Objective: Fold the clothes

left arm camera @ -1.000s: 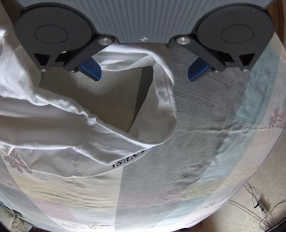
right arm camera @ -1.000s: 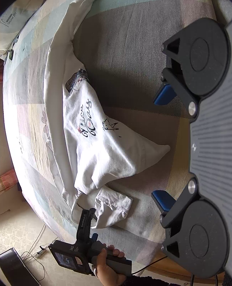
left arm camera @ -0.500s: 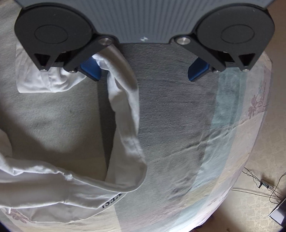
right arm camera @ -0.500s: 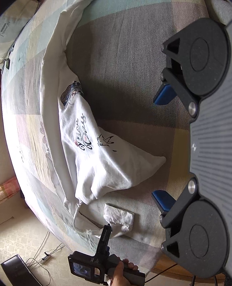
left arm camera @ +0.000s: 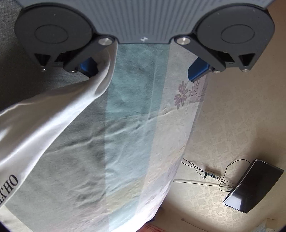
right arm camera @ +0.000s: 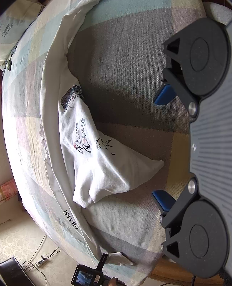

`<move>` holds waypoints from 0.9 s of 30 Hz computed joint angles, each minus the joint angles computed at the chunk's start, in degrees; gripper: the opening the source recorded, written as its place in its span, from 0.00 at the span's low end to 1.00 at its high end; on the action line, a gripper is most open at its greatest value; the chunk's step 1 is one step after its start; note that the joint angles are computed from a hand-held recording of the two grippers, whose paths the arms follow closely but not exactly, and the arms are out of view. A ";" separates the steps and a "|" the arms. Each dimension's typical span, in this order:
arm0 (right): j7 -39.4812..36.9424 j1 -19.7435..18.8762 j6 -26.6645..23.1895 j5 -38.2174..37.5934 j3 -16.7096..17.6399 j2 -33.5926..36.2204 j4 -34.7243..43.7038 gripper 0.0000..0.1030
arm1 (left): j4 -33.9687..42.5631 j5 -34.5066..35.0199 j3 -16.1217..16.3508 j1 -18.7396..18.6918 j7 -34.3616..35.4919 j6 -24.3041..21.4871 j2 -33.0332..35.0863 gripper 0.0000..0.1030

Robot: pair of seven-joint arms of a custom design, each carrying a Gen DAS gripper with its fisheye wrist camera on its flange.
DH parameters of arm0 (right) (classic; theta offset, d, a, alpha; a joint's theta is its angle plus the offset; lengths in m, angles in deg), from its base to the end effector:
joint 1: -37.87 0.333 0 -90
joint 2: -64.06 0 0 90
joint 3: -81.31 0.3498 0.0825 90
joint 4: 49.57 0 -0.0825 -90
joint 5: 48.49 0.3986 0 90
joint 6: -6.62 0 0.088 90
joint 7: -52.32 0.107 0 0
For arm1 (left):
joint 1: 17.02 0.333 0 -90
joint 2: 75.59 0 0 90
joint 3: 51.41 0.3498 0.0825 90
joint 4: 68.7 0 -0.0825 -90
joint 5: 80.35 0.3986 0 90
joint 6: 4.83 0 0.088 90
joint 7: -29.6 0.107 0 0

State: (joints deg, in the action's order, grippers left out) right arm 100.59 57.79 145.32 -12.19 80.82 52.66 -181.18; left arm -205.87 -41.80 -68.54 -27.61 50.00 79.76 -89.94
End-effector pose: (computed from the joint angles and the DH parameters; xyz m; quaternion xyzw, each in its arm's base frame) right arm 0.4854 0.1738 0.4901 -0.8589 0.4253 0.0078 0.2854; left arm 0.3768 -0.1210 0.4290 -0.7756 0.4170 0.2951 0.3708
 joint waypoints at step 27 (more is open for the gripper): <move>1.15 0.91 -1.19 -3.15 1.36 1.17 1.01 1.00 | -14.08 -13.81 -0.27 3.35 1.75 1.62 -20.43 0.99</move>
State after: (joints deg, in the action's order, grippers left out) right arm 101.74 58.71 144.13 -15.34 82.18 53.83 -180.17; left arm -219.94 -55.61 -68.81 -24.25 51.75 81.38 -110.36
